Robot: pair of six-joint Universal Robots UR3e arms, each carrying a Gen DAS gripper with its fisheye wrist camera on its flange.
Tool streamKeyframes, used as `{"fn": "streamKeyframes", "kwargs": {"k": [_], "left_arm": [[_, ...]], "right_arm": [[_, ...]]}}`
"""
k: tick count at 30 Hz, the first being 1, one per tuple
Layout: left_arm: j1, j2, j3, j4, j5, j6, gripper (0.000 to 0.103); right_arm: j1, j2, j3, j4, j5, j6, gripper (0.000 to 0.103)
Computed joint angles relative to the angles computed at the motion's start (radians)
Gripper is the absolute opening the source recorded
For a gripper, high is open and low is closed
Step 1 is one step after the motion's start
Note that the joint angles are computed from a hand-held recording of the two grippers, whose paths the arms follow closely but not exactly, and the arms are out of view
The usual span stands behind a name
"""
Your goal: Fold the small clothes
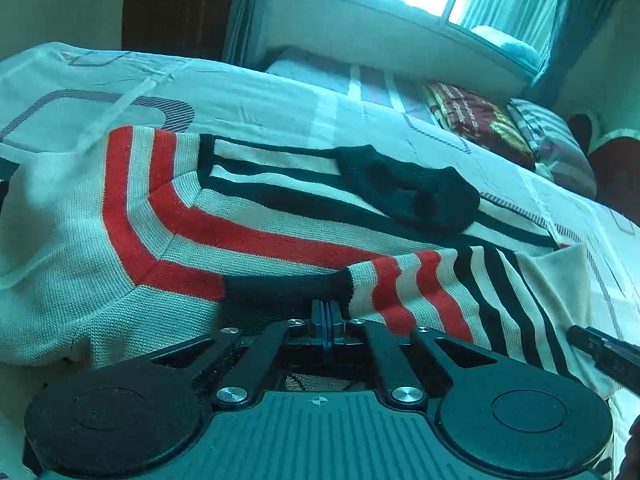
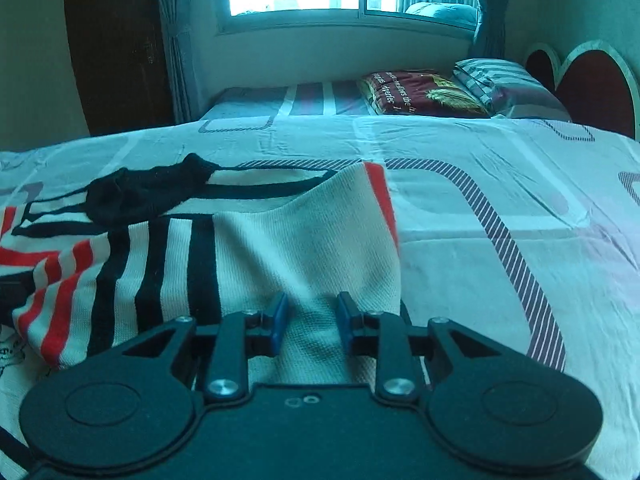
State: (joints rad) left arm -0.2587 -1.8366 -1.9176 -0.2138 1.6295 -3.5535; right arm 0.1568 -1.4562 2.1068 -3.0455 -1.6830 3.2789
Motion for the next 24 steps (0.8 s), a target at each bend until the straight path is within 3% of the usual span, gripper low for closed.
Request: {"fn": "streamKeyframes", "kwargs": {"k": [6,11,15,18,21,24], "left_arm": [[-0.028,0.099,-0.072,-0.03,0.031,-0.011,0.004],[-0.022,0.132,-0.087,-0.021,0.03,0.009,0.005],[-0.023,0.048,0.006,-0.006,0.05,0.029,0.005],[-0.016,-0.025,0.096,-0.044,0.048,0.058,0.005],[-0.016,-0.092,0.154,-0.052,0.045,0.079,0.005],[-0.029,-0.13,0.141,0.001,0.085,0.066,0.004]], "right_arm": [[0.01,-0.132,0.072,0.033,0.053,0.049,0.029],[-0.012,-0.111,0.018,0.042,0.046,0.041,0.028],[-0.062,-0.038,-0.071,0.057,0.048,0.051,0.046],[-0.075,0.04,-0.124,0.026,0.02,0.023,0.05],[-0.128,0.095,-0.156,0.02,0.069,0.043,0.046],[-0.148,0.164,-0.198,0.001,0.073,0.056,0.026]]}}
